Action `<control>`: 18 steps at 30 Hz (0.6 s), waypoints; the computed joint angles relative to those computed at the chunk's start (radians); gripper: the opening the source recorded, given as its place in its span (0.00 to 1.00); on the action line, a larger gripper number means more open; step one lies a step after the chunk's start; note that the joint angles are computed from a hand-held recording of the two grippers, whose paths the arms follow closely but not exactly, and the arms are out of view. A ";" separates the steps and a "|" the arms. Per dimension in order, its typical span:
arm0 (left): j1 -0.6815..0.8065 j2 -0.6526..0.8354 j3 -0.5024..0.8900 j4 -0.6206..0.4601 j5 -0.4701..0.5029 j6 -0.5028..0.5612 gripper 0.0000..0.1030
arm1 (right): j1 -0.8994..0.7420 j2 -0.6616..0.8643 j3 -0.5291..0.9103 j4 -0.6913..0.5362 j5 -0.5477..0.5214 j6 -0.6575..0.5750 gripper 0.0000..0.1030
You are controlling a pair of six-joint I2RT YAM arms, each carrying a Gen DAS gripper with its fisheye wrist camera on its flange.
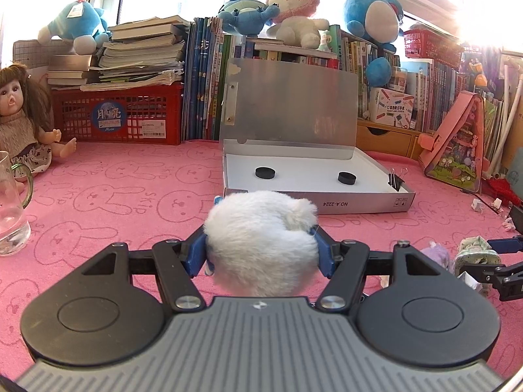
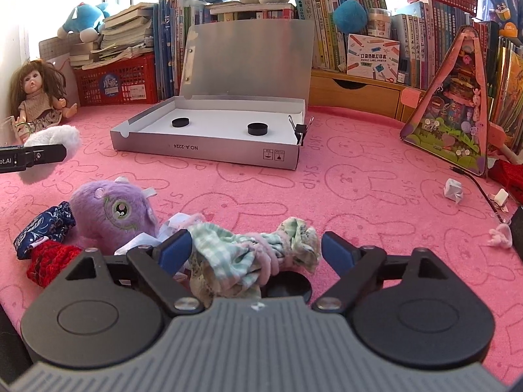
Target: Organize objects
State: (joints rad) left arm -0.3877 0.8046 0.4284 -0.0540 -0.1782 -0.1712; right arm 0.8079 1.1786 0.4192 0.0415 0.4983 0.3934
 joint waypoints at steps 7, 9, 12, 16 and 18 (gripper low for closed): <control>-0.015 0.015 -0.001 0.005 -0.007 -0.001 0.67 | 0.016 0.035 0.011 -0.010 0.016 0.006 0.83; -0.019 0.017 -0.001 0.008 -0.010 -0.002 0.67 | 0.018 0.032 0.017 -0.027 0.029 0.016 0.73; -0.019 0.018 -0.002 0.010 -0.009 -0.001 0.67 | 0.025 0.013 0.016 -0.037 0.041 0.018 0.62; -0.028 0.027 0.001 0.019 -0.017 -0.001 0.67 | 0.058 0.017 0.031 -0.051 0.103 0.018 0.55; -0.028 0.027 0.004 0.020 -0.018 -0.001 0.67 | 0.060 0.014 0.035 -0.051 0.111 0.020 0.54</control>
